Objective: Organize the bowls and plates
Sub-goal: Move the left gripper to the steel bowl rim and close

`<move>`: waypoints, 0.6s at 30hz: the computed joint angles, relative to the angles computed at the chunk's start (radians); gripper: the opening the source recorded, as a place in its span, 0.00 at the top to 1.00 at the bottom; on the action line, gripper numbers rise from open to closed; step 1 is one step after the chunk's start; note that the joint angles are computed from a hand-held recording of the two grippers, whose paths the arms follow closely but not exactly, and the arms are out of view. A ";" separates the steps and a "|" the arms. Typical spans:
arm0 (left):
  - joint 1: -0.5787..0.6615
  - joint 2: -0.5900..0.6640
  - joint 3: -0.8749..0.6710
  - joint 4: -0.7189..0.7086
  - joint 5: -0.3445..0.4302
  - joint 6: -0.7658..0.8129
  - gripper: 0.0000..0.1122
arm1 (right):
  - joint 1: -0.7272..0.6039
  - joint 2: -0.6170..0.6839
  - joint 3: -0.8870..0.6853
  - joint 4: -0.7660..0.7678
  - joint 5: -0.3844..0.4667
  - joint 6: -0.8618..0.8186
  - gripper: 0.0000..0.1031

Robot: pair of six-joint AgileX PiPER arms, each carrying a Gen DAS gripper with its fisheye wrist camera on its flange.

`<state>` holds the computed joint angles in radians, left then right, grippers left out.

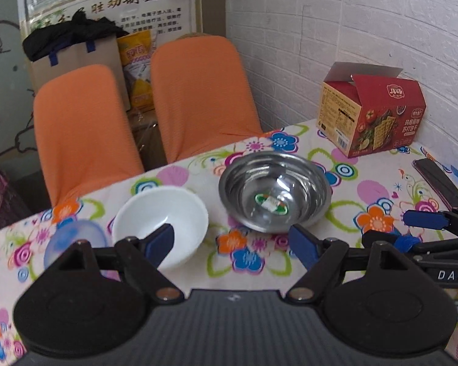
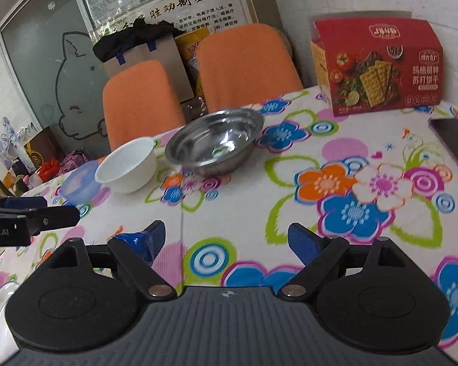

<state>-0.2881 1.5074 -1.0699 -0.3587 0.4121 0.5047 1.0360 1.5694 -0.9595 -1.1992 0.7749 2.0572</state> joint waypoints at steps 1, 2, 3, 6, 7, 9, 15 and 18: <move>-0.007 0.073 -0.087 -0.011 0.035 0.008 0.28 | -0.033 0.001 -0.013 -0.002 -0.012 -0.033 0.28; -0.014 0.136 -0.164 -0.009 0.066 0.000 0.28 | -0.067 0.006 -0.028 -0.001 -0.029 -0.064 0.28; -0.021 0.197 -0.239 0.009 0.093 -0.023 0.28 | -0.112 0.015 -0.047 0.003 -0.057 -0.098 0.28; -0.047 0.374 -0.456 0.116 0.168 -0.149 0.28 | -0.225 0.066 -0.121 0.057 -0.134 -0.217 0.28; -0.052 0.427 -0.523 0.148 0.191 -0.184 0.28 | -0.260 0.093 -0.156 0.098 -0.153 -0.280 0.28; -0.058 0.515 -0.632 0.204 0.231 -0.244 0.28 | -0.310 0.147 -0.219 0.172 -0.174 -0.389 0.28; -0.062 0.668 -0.814 0.281 0.301 -0.318 0.28 | -0.401 0.307 -0.404 0.375 -0.192 -0.705 0.28; -0.071 0.702 -0.851 0.298 0.303 -0.311 0.28 | -0.424 0.376 -0.481 0.452 -0.190 -0.809 0.28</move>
